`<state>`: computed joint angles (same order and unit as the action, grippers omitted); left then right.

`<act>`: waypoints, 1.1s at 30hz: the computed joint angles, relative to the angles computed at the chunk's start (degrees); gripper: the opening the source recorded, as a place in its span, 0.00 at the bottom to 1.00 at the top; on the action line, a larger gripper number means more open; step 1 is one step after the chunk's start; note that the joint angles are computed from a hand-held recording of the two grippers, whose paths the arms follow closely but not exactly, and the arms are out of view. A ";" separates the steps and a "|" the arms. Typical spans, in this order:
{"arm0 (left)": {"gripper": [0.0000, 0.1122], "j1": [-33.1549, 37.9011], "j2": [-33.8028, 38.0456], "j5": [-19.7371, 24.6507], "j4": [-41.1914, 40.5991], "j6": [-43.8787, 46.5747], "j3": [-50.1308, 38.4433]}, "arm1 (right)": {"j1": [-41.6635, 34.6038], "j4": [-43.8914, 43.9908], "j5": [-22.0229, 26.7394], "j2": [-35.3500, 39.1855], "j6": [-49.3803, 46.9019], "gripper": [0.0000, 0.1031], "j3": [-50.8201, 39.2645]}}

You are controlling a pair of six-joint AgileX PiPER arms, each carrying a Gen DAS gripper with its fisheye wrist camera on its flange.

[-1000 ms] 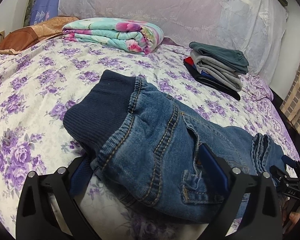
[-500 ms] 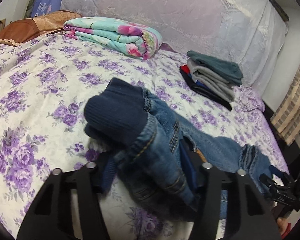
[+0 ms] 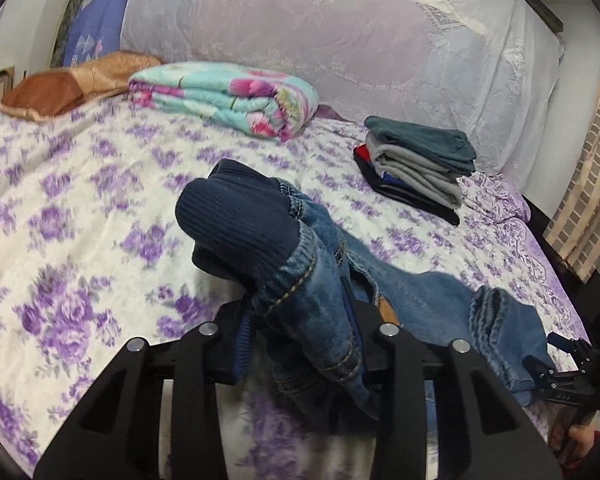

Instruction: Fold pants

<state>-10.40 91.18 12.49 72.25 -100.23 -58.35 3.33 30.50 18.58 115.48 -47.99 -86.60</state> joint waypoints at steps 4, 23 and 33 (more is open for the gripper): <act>0.28 -8.80 -0.87 13.79 1.05 4.67 -4.16 | -4.11 22.92 -8.81 -3.99 -21.35 0.97 6.50; 0.22 -40.22 34.85 37.60 -3.00 43.85 -55.69 | -26.11 46.01 24.51 8.49 -28.07 0.97 -6.99; 0.40 -43.83 41.60 40.97 -1.88 50.82 -55.75 | -28.95 46.04 32.70 13.54 -19.91 0.97 -13.29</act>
